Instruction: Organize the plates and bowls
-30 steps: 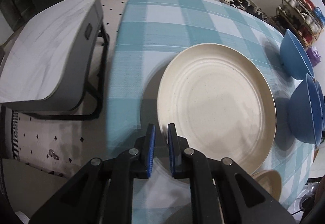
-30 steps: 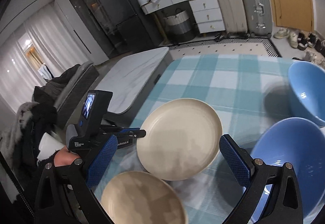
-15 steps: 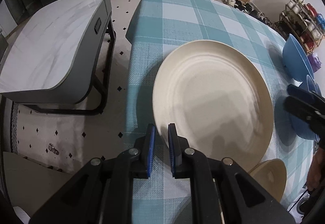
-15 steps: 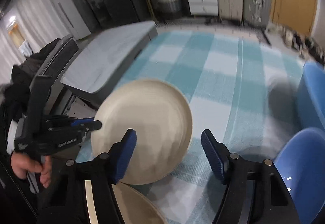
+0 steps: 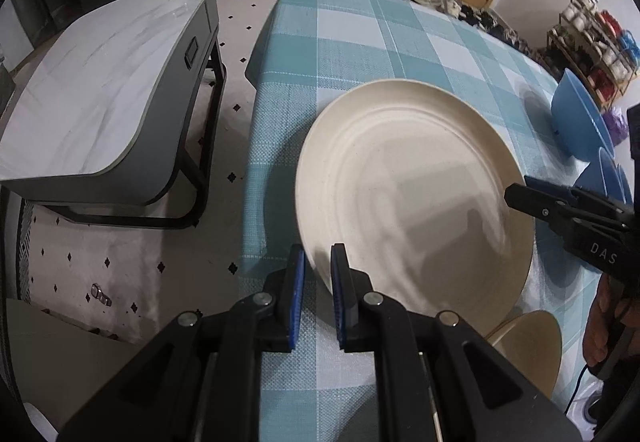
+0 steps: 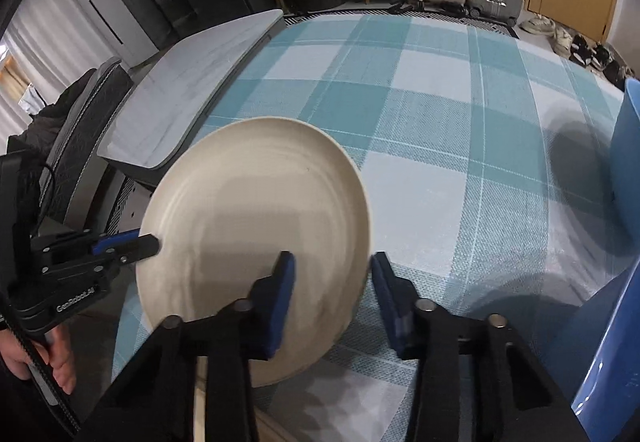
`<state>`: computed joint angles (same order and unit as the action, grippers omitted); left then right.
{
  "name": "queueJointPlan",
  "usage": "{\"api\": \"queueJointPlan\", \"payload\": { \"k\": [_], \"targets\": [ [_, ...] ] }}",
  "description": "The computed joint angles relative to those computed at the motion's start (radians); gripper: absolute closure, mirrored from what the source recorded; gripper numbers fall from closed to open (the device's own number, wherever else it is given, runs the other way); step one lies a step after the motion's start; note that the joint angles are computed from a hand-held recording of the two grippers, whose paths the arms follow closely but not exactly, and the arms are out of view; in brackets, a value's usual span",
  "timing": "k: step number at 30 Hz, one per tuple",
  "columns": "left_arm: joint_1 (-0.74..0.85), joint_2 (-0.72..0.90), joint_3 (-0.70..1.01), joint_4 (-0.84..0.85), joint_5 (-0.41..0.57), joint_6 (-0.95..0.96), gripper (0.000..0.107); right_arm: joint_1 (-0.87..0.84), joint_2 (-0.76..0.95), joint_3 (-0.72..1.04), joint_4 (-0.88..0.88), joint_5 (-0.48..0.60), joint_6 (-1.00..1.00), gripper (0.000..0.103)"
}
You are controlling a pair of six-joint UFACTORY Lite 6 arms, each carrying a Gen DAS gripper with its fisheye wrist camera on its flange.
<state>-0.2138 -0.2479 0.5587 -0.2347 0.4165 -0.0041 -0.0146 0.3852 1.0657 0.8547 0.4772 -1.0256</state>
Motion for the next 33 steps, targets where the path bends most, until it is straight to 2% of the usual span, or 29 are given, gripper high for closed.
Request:
{"api": "queueJointPlan", "payload": {
  "k": [3, 7, 11, 13, 18, 27, 33],
  "targets": [
    [-0.017, -0.007, -0.007, 0.033, -0.011, -0.041, 0.096, -0.013, 0.012, 0.009, -0.001, 0.01, -0.003, 0.076],
    [-0.001, -0.011, -0.016, -0.022, -0.016, 0.006, 0.096, -0.003, 0.033, 0.022, -0.047, -0.01, 0.04, 0.087],
    [-0.032, -0.01, -0.015, 0.061, -0.021, -0.085, 0.096, 0.014, 0.032, 0.014, -0.064, -0.045, 0.051, 0.091],
    [-0.027, -0.01, -0.016, 0.043, -0.019, -0.068, 0.096, 0.012, 0.031, 0.015, -0.06, -0.046, 0.049, 0.094],
    [0.022, -0.012, -0.016, -0.073, -0.013, 0.046, 0.096, -0.008, 0.027, 0.009, 0.026, -0.027, -0.026, 0.094],
    [0.008, -0.069, -0.019, -0.03, 0.015, -0.012, 0.096, -0.013, -0.057, -0.045, 0.078, -0.04, -0.072, 0.095],
    [0.001, -0.137, -0.012, 0.008, 0.062, -0.063, 0.096, -0.028, -0.125, -0.068, 0.072, -0.007, -0.065, 0.096]
  ]
}}
